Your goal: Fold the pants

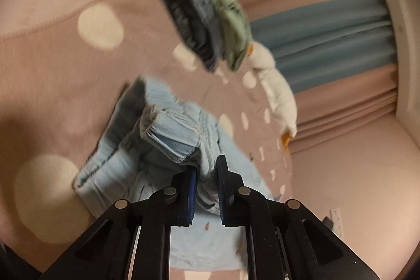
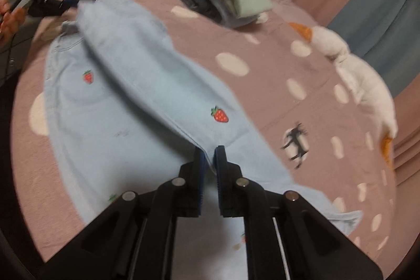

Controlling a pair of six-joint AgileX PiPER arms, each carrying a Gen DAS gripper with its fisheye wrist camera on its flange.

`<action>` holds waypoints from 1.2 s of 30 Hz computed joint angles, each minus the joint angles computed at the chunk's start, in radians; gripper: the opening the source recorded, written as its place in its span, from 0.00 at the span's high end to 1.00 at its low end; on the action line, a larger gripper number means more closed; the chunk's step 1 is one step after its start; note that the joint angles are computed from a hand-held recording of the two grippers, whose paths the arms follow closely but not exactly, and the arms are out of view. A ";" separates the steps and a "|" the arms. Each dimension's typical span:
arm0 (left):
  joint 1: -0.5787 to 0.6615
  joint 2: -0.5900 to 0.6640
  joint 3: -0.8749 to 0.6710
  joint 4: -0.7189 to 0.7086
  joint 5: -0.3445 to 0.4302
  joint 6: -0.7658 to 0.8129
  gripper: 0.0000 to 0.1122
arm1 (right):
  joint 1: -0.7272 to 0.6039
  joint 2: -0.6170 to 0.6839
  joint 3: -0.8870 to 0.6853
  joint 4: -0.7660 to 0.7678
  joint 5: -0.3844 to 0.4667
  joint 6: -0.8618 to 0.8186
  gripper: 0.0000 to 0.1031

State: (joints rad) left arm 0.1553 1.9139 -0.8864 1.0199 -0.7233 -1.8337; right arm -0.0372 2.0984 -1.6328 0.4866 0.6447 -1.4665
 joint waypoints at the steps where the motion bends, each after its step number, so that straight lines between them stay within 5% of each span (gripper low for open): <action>1: 0.003 -0.006 0.003 0.003 -0.006 0.008 0.90 | 0.000 -0.014 0.032 0.021 -0.020 -0.026 0.89; 6: 0.008 -0.016 0.001 0.034 -0.025 -0.024 0.90 | 0.014 -0.042 0.105 0.077 -0.094 -0.076 0.86; 12: 0.027 -0.008 -0.007 0.096 -0.027 -0.074 0.90 | 0.055 -0.060 0.138 -0.047 -0.145 -0.021 0.95; 21: 0.052 -0.067 0.086 0.263 0.035 -0.122 0.90 | -0.009 -0.328 0.498 0.142 -0.134 -0.247 0.95; 26: 0.046 -0.036 0.095 0.262 0.068 -0.117 0.90 | 0.035 -0.306 0.605 0.108 -0.269 -0.232 0.95; 31: 0.037 -0.053 0.082 0.338 0.110 -0.174 0.90 | 0.032 -0.320 0.594 0.131 -0.210 -0.228 0.95; 36: -0.047 -0.205 0.106 0.503 0.271 -0.258 0.90 | 0.033 -0.269 0.544 0.006 -0.131 -0.064 0.95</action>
State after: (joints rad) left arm 0.1080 1.7091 -0.7806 1.5227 -0.4523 -2.0915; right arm -0.0041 1.8297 -1.0886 0.4929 0.5140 -1.5305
